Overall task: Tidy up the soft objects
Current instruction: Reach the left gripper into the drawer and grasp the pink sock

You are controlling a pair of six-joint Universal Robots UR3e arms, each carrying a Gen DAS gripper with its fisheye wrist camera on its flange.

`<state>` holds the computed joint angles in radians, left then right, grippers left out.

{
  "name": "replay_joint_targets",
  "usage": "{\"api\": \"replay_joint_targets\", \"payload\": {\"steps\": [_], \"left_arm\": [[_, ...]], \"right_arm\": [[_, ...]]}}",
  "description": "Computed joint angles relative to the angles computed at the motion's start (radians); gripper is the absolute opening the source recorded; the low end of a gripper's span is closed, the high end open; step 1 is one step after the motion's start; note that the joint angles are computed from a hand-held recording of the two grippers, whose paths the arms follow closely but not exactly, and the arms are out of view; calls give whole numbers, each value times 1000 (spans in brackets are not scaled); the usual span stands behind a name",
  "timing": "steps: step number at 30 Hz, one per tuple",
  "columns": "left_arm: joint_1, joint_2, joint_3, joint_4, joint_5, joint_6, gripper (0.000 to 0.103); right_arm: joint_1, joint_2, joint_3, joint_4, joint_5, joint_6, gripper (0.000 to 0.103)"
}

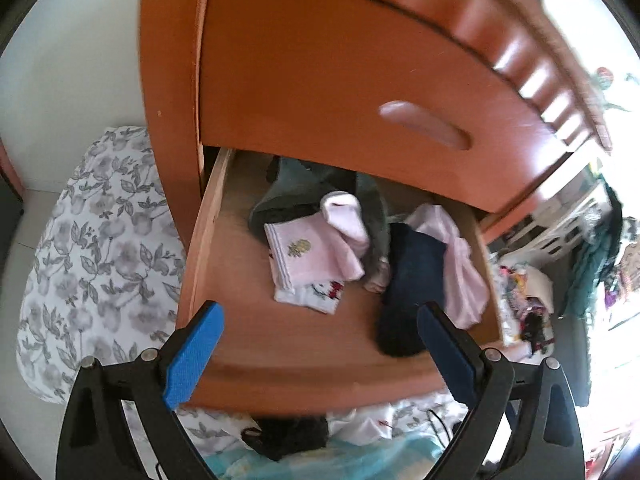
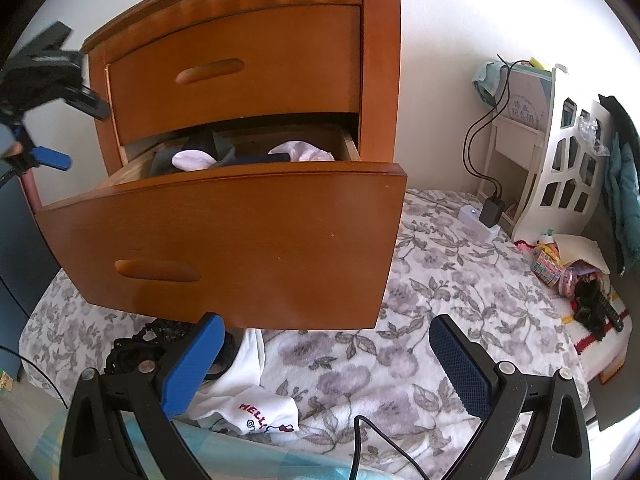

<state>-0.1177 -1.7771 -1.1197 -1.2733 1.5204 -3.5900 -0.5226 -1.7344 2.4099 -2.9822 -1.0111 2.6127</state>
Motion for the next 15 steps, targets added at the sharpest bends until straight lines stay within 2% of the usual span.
{"api": "replay_joint_targets", "payload": {"steps": [8,15], "left_arm": [[-12,-334,438,-270,23,33,97],[-4,-585,810,-483,30,9,97]], "right_arm": [[5,21,-22,28,-2,-4,103],[6,37,-37,50,-2,-8,103]]}}
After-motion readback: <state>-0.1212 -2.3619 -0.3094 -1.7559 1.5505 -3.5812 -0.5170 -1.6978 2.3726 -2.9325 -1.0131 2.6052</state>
